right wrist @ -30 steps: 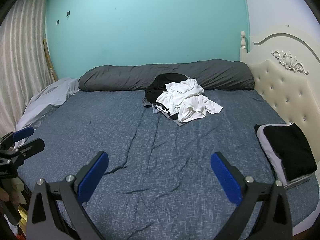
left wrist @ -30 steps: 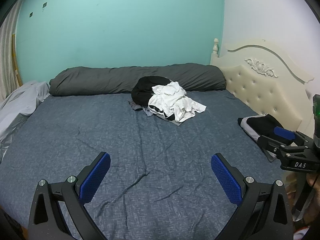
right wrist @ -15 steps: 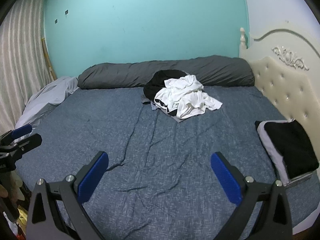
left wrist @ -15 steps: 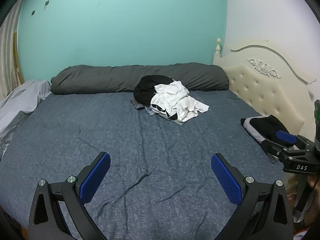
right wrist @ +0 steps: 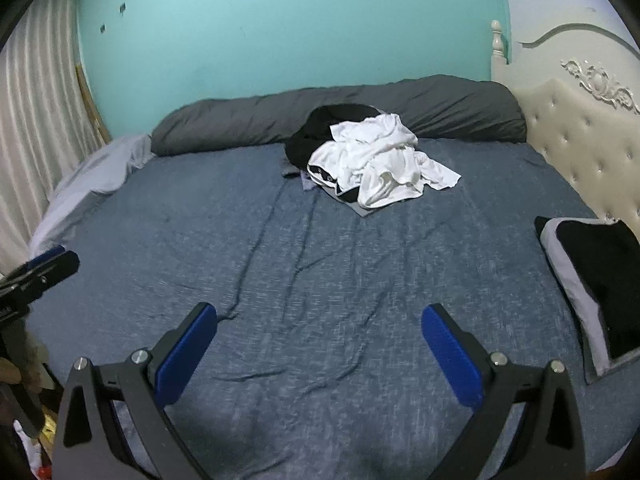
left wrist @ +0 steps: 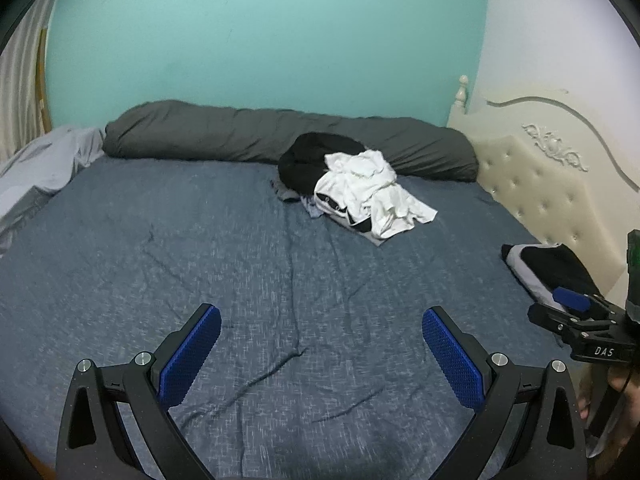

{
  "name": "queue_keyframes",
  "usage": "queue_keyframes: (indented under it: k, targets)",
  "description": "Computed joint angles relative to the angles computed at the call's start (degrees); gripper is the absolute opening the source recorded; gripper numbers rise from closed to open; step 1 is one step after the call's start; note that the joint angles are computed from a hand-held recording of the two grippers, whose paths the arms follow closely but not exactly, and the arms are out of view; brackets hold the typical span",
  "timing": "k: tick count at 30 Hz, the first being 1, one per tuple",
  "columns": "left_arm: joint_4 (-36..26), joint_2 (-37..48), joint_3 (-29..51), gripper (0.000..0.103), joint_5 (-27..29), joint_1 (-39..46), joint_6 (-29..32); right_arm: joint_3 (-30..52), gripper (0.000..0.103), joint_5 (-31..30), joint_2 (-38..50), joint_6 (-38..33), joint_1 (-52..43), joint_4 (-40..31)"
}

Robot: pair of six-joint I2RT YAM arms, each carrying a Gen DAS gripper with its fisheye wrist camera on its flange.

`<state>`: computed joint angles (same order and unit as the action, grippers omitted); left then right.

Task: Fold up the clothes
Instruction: 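Reach the right gripper into the clothes pile and grasp the white shirt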

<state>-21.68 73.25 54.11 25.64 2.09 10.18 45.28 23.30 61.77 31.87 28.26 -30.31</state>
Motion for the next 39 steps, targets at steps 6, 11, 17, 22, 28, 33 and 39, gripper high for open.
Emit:
queue_keyframes:
  k: [6,11,17,22,28,33,39]
  targets:
    - [8.1,11.6,1.7,0.103,-1.6,-0.6,-0.6,1.2,0.103,-4.7,9.8,-5.7,-8.0,8.2]
    - [14.4,21.5,4.6,0.103,-2.7,-1.2,-2.3,4.7,0.102,-10.4,21.4,-10.6,-15.7,16.4]
    - [18.3,34.6,12.0,0.103,-2.1,-1.8,-4.6,13.1,0.093,-18.7,37.2,-13.1,-24.7,23.6]
    - [20.7,43.0,17.0,0.103,-1.2,-2.1,-5.3,23.0,0.093,-21.7,49.8,-14.8,-29.9,26.4]
    - [22.3,51.1,21.8,0.103,-1.0,-1.8,-6.1,41.0,0.093,-23.8,65.2,-18.5,-32.9,23.4]
    - [22.9,54.9,24.9,0.103,-1.0,-1.7,-6.1,56.7,0.093,-22.0,76.1,-22.3,-33.7,18.8]
    - [21.6,58.3,30.3,0.103,0.0,-1.3,-6.9,76.9,0.093,-20.0,88.1,-22.5,-35.2,11.8]
